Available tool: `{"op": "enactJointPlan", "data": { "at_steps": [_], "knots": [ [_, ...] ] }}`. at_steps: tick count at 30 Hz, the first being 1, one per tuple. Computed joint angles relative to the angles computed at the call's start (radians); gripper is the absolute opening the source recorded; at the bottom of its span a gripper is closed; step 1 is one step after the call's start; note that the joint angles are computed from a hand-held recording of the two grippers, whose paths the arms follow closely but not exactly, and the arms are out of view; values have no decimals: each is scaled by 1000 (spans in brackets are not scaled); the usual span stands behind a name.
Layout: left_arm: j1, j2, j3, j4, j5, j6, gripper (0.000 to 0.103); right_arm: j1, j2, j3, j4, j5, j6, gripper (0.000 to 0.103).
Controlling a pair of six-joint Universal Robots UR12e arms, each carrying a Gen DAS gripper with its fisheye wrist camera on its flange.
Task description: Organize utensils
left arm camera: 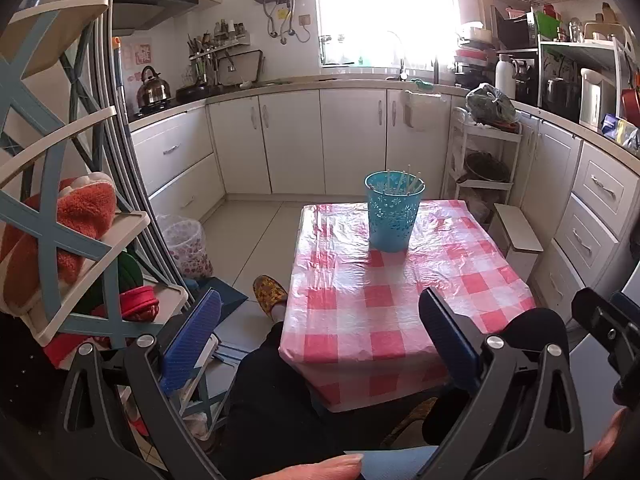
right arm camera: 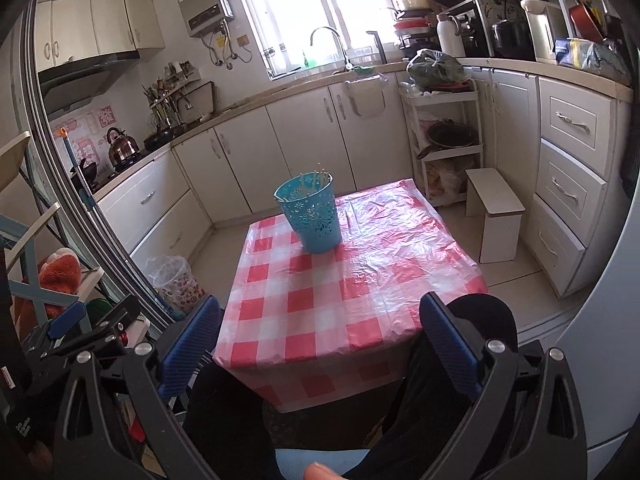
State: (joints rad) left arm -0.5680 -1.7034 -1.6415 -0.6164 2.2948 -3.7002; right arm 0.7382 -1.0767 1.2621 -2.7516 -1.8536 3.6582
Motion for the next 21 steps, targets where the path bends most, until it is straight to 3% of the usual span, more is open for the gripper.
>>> {"op": "enactJointPlan", "data": {
  "at_steps": [8, 21],
  "knots": [
    [-35, 21, -28, 13, 72, -44, 95, 34, -23, 62, -130, -54, -20, 96],
    [-48, 45, -55, 29, 81, -84, 95, 55, -38, 99, -198, -76, -69, 96]
  ]
}}
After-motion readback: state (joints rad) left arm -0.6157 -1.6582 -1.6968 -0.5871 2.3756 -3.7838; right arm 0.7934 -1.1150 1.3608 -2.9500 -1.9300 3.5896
